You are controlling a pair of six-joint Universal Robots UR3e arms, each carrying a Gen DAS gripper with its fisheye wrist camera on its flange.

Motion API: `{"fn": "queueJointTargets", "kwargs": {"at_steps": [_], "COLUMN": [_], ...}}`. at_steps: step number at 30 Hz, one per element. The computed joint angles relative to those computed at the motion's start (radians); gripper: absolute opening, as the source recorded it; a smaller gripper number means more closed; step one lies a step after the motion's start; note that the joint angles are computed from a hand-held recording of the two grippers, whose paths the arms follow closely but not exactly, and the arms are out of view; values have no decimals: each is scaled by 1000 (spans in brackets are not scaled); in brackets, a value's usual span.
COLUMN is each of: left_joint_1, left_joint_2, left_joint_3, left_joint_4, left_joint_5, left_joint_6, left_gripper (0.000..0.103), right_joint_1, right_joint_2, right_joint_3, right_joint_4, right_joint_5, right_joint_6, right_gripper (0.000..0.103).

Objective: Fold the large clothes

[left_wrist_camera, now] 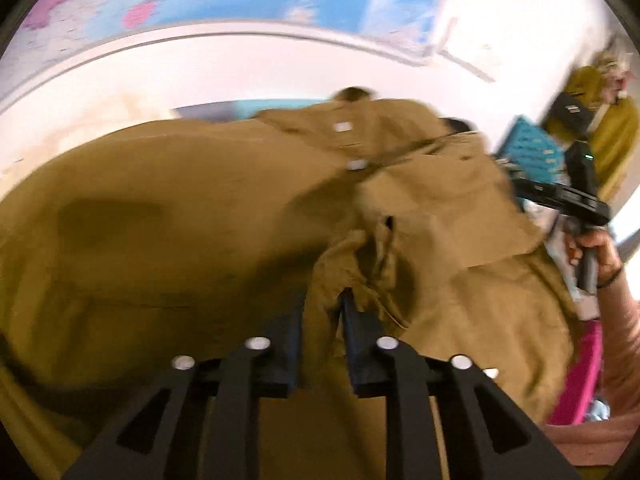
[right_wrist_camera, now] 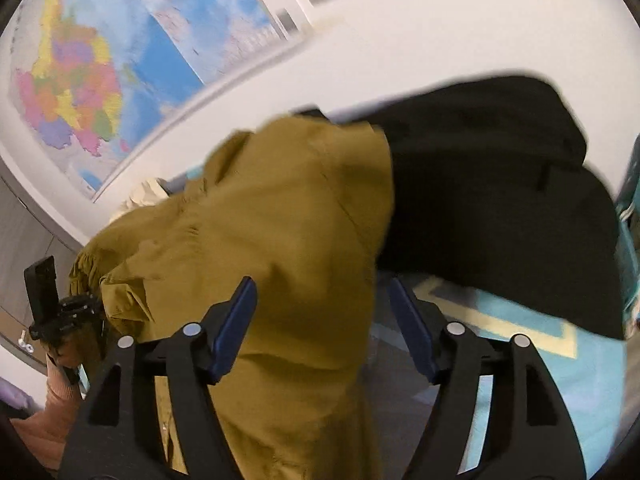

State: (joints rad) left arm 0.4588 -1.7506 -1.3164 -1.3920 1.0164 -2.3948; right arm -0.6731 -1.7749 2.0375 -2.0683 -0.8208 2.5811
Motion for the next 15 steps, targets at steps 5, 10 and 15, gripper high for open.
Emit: {"fn": "queueJointTargets", "kwargs": {"at_steps": [5, 10, 15], "left_joint_1": [51, 30, -114], "left_joint_2": [-27, 45, -22], "left_joint_3": [75, -25, -51], "left_joint_4": [-142, -108, 79], "left_joint_5": [-45, -35, 153], "left_joint_6": [22, 128, 38], "left_gripper": [69, 84, 2], "right_joint_1": [16, 41, -18], "right_joint_2": [112, 145, 79], "right_joint_3": [4, -34, -23], "right_joint_4": [-48, -51, -54], "right_joint_5": [45, 37, 84], "right_joint_6": [-7, -41, -52], "right_gripper": [72, 20, 7]}}
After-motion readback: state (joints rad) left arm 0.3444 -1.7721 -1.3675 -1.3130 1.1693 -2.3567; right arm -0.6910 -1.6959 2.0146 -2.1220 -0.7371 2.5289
